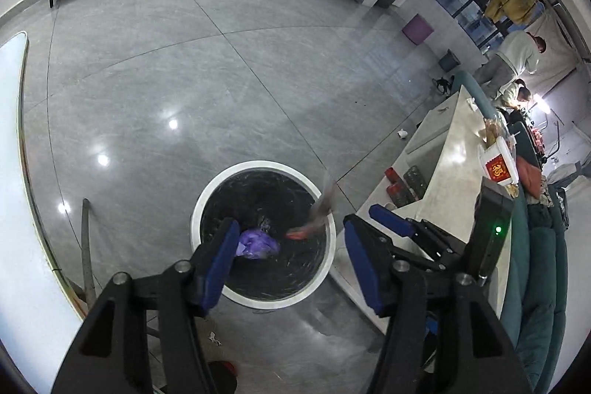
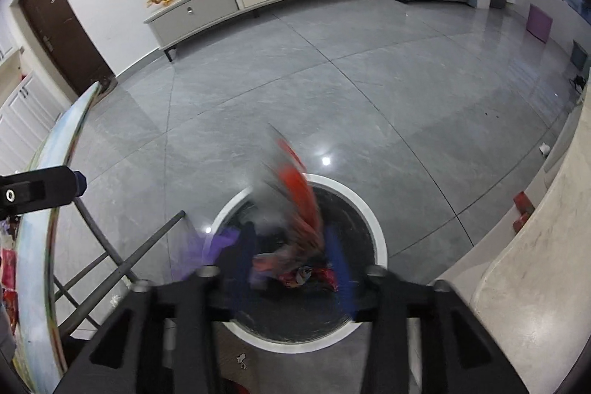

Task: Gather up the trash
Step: 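Carry both bags over the trash bin and open both tools to drop them, then grasp the white printed bag with the left tool while the right grasps the clear plastic bag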

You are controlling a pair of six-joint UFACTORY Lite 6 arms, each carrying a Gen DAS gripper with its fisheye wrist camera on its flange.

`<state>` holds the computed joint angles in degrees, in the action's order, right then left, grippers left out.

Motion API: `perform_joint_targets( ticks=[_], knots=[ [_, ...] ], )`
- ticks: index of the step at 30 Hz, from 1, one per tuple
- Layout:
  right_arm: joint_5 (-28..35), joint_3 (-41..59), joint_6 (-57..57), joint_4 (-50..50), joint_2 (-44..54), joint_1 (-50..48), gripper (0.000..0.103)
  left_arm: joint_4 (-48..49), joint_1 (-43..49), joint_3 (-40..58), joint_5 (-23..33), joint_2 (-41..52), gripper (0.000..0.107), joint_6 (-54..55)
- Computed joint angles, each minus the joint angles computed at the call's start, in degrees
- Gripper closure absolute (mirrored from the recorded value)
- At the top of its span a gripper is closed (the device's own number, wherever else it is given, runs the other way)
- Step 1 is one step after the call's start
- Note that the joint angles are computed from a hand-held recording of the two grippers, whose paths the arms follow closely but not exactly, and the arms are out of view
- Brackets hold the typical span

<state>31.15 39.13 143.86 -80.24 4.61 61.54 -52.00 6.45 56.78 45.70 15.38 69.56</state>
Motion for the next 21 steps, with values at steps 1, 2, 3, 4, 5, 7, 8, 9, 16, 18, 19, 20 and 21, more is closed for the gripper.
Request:
perform_joint_targets(
  ticks=[1,2,3,4,5,7,8,9,16,18,19,20,21],
  knots=[
    [0.0,-0.3,0.2,0.0,-0.2,0.1,0.059,0.4,1.1,-0.3,0.2,-0.5,0.049,0.8],
    [0.0,-0.7,0.3,-0.1,-0.6,0.0,0.059,0.5,1.3,-0.9,0.0,-1.5,0.049,1.1],
    [0.3,-0.8,-0.3,0.3,-1.0,0.2,0.059,0.5,1.7,-1.4,-0.2,-2.4,0.049,1.4],
    [0.7,-0.4,-0.9,1.2,-1.2,0.6,0.059,0.7,2.8,-2.0,0.0,-3.7,0.049,2.0],
    [1.3,-0.4,-1.4,1.9,-1.7,1.1,0.059,0.8,3.7,-2.7,0.0,-5.0,0.049,2.6],
    [2.5,0.1,-2.6,3.1,-2.6,1.8,0.059,1.1,6.3,-3.8,0.3,-7.8,0.049,4.3],
    [3.9,0.7,-3.9,4.5,-3.4,3.0,0.059,1.4,7.7,-4.0,1.0,-8.8,0.049,4.9],
    [4.9,1.7,-5.1,5.6,-3.5,3.8,0.059,1.7,9.5,-3.8,2.1,-9.5,0.049,5.5],
    [12.5,10.0,-14.7,11.3,-3.6,8.4,0.059,2.5,23.8,-1.4,10.0,-14.1,0.049,11.2],
    [15.3,13.3,-16.9,12.4,-3.1,10.5,0.058,2.6,28.2,0.1,12.0,-14.3,0.049,13.0],
    [16.5,14.9,-17.9,12.9,-2.7,11.3,0.058,2.5,30.4,0.8,12.9,-14.5,0.049,14.1],
    [18.4,17.2,-19.4,13.5,-2.2,12.6,0.057,2.5,32.6,1.9,13.9,-14.3,0.049,15.0],
    [19.4,18.6,-20.2,13.6,-1.8,13.3,0.057,2.5,35.6,3.5,15.3,-13.8,0.049,16.5]
  ],
)
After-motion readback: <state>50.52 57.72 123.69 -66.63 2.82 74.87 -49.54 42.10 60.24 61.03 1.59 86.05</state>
